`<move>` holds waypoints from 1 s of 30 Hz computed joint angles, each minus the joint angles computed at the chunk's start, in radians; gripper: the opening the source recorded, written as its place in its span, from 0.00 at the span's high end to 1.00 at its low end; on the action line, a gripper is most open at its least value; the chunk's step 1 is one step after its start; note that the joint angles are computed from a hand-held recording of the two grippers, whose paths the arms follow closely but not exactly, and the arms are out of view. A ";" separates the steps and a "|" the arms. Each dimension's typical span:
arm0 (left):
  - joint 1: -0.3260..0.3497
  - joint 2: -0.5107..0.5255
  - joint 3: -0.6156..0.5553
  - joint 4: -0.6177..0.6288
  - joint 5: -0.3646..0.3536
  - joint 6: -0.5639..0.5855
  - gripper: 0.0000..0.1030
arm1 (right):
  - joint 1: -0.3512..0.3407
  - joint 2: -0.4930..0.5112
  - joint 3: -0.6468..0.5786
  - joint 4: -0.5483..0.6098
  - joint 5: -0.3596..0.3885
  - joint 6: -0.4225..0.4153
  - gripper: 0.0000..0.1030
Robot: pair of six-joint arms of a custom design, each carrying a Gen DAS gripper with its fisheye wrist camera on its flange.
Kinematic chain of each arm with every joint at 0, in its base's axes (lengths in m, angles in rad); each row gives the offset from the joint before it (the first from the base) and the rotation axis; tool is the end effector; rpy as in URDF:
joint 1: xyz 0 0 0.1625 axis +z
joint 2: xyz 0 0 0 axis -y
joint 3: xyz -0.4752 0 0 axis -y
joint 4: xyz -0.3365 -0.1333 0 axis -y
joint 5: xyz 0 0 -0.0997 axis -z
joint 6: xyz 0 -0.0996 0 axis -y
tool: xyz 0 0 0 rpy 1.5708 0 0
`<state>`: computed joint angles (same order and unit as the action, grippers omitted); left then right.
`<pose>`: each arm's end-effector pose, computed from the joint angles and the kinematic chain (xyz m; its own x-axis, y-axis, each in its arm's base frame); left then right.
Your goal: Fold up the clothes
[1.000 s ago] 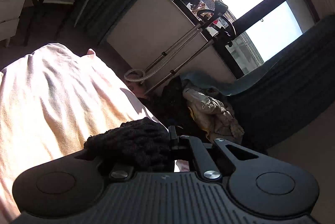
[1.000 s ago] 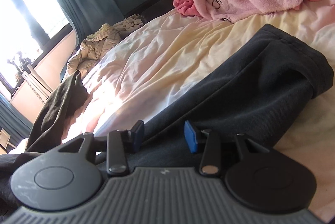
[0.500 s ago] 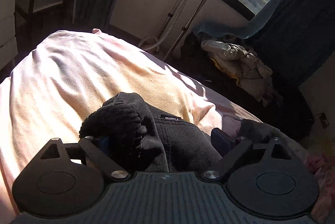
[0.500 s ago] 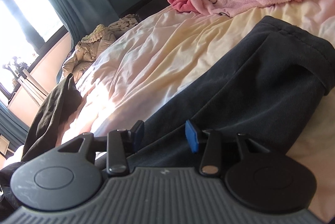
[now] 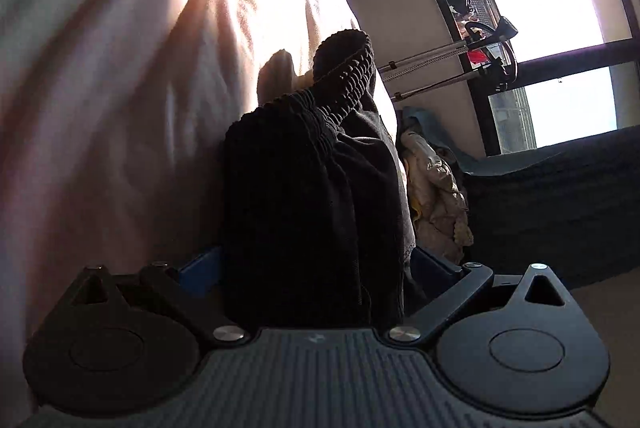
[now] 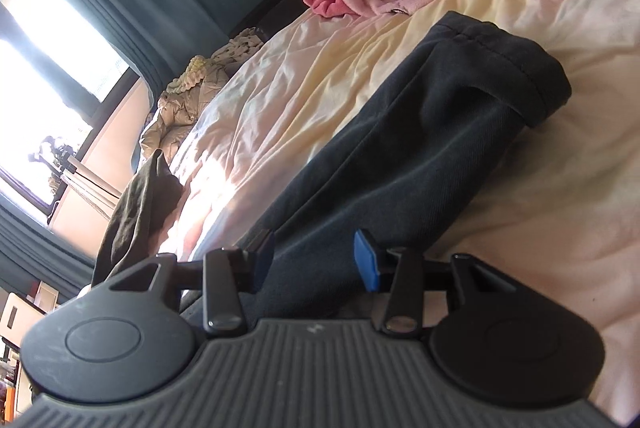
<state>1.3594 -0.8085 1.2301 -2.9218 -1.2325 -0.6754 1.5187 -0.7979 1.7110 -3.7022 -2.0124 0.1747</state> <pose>0.0011 -0.7879 0.3922 -0.8419 -0.4142 0.3460 -0.5135 0.4178 -0.7495 0.0564 -0.6603 0.2989 -0.8654 0.5008 -0.0178 0.1710 0.2617 -0.9499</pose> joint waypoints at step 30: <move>-0.012 0.074 -0.031 0.020 0.099 -0.023 0.24 | -0.128 0.088 -0.228 -0.202 0.161 0.094 0.97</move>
<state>1.3471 -0.7346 1.1991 -2.9015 -1.1338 -0.6986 1.3902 -0.7095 1.4828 -3.9046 -1.8514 0.2686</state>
